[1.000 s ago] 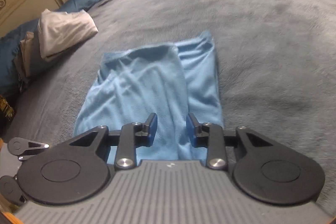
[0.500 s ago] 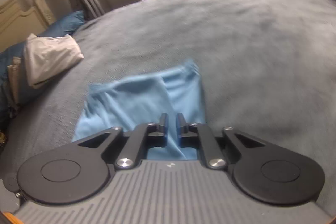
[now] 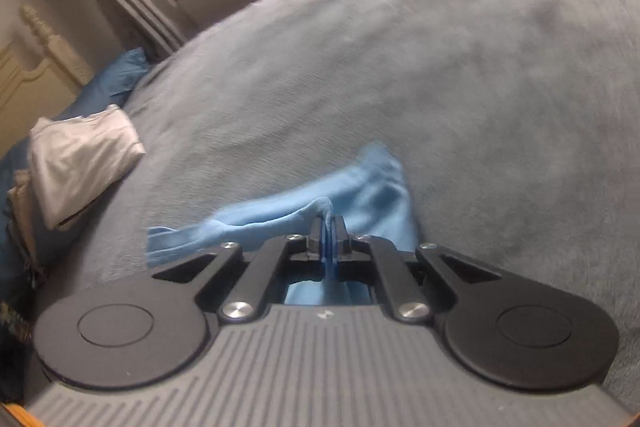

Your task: Fold clothes

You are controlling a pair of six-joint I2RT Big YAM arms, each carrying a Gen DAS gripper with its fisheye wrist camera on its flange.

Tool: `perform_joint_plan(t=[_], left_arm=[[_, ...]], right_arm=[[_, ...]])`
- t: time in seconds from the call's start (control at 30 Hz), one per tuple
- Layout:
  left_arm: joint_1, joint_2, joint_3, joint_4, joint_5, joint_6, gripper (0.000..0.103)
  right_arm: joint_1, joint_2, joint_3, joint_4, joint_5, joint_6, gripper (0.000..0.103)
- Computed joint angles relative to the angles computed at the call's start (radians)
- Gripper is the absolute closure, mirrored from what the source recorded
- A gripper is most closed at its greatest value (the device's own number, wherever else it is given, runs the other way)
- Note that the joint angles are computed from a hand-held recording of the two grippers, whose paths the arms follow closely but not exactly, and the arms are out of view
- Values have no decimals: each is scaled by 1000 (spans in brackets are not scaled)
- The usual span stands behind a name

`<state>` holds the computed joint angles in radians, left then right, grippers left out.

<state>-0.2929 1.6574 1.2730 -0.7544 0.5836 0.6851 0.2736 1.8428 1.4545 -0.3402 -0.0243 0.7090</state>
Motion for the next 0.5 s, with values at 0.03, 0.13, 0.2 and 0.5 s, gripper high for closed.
perform_joint_plan(t=[0.03, 0.13, 0.2, 0.5], left_arm=[[3, 2, 2, -3, 7, -2, 48], [13, 5, 8, -18, 30, -7, 48], [21, 10, 21, -40, 45, -9, 48], [29, 8, 24, -82, 119, 26, 48]], right_arm=[[-2, -1, -9, 7, 1, 10, 101], [15, -39, -23, 22, 71, -14, 97], [30, -62, -15, 19, 128, -72, 96], [148, 167, 448, -436, -284, -831, 97]])
